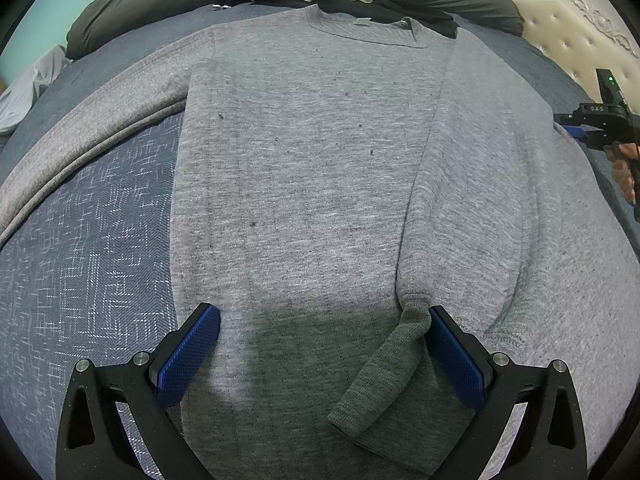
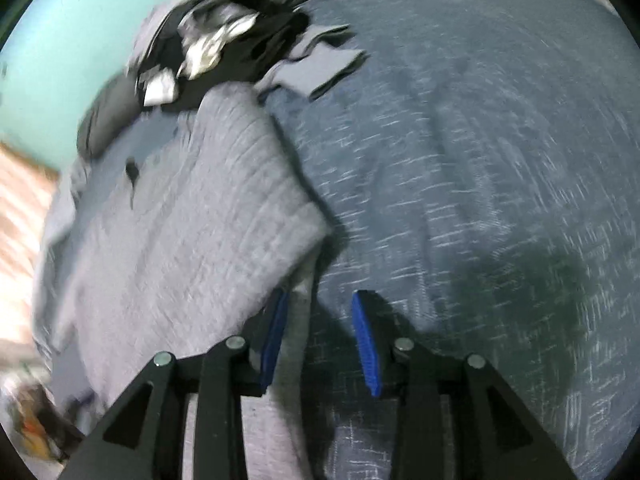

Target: Fold clothes

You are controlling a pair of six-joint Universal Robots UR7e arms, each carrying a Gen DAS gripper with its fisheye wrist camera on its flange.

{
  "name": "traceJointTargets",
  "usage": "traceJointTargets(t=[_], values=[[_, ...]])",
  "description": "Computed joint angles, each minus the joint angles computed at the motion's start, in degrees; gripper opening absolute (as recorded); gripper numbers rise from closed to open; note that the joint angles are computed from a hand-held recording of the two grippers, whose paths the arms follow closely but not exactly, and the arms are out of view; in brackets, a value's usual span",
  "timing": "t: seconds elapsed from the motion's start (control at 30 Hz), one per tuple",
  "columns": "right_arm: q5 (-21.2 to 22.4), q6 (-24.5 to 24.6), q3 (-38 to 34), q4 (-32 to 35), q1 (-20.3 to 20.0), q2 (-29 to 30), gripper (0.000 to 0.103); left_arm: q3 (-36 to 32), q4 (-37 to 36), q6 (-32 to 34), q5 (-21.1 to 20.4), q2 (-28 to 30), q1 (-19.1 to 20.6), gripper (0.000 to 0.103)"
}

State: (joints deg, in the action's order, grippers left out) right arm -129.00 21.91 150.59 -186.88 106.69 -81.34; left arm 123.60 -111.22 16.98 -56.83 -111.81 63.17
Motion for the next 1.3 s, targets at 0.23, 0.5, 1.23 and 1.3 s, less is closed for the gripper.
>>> traceJointTargets(t=[0.23,0.5,1.23,1.3], values=[[-5.2,1.1,0.9,-0.8,0.7,0.1,0.000,-1.5,-0.9,1.5,-0.4,1.7,1.3,0.103],[0.6,0.6,3.8,-6.7,-0.2,-4.0,0.003,-4.0,-2.1,3.8,-0.7,4.1,3.2,0.103],[0.8,9.8,-4.0,-17.7,19.7,18.8,0.003,-16.9,-2.2,8.5,0.5,12.1,9.6,0.103],[0.5,11.0,-4.1,-20.0,20.9,20.8,0.003,-18.3,-3.1,9.0,1.4,13.2,10.2,0.103]])
